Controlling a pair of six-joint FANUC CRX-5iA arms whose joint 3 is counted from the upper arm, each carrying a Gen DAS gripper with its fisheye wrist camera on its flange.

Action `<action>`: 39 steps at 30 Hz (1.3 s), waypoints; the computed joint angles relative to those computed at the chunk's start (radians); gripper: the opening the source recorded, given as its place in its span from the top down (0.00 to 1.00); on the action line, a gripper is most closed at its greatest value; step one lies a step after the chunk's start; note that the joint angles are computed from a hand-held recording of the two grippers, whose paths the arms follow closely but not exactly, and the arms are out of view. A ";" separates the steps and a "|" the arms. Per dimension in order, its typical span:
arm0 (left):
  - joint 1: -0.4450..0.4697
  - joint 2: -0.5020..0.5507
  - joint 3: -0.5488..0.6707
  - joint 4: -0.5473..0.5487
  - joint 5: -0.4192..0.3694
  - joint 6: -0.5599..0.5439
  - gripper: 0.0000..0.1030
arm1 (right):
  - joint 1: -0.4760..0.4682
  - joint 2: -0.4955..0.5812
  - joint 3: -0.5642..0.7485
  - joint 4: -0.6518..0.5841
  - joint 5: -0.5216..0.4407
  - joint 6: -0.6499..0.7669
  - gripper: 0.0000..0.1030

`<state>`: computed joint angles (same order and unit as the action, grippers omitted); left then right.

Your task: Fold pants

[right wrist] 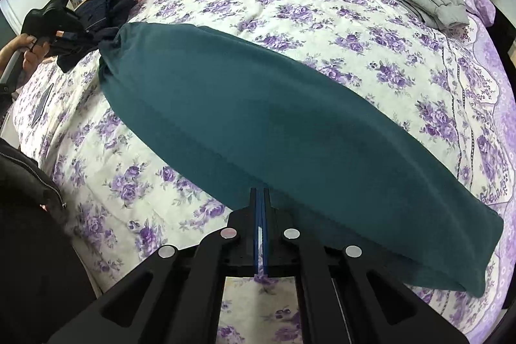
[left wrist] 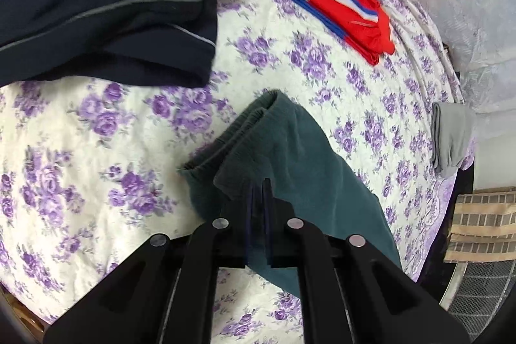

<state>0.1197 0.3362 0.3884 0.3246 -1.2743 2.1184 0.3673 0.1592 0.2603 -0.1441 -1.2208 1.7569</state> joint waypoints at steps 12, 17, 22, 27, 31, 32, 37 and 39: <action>-0.028 0.034 0.033 0.031 -0.083 -0.049 0.77 | 0.087 0.091 0.057 0.052 -0.012 0.097 0.74; -0.013 0.012 -0.008 0.053 -0.066 -0.043 0.75 | 0.111 0.118 0.057 0.113 0.007 0.118 0.74; -0.004 0.004 -0.027 0.081 -0.071 -0.046 0.64 | 0.127 0.136 0.069 0.146 -0.008 0.166 0.74; -0.013 0.033 -0.013 0.090 -0.099 -0.016 0.62 | 0.124 0.150 0.084 0.138 -0.020 0.189 0.74; -0.016 0.059 -0.005 0.104 -0.084 0.019 0.63 | 0.119 0.164 0.100 0.130 -0.025 0.199 0.75; -0.018 0.067 0.007 0.098 -0.082 0.024 0.63 | 0.117 0.167 0.107 0.125 -0.030 0.200 0.75; -0.026 0.117 0.090 0.044 -0.108 0.062 0.65 | 0.113 0.180 0.126 0.120 -0.041 0.198 0.75; -0.025 0.126 0.094 0.047 -0.102 0.064 0.65 | 0.110 0.180 0.130 0.115 -0.042 0.194 0.75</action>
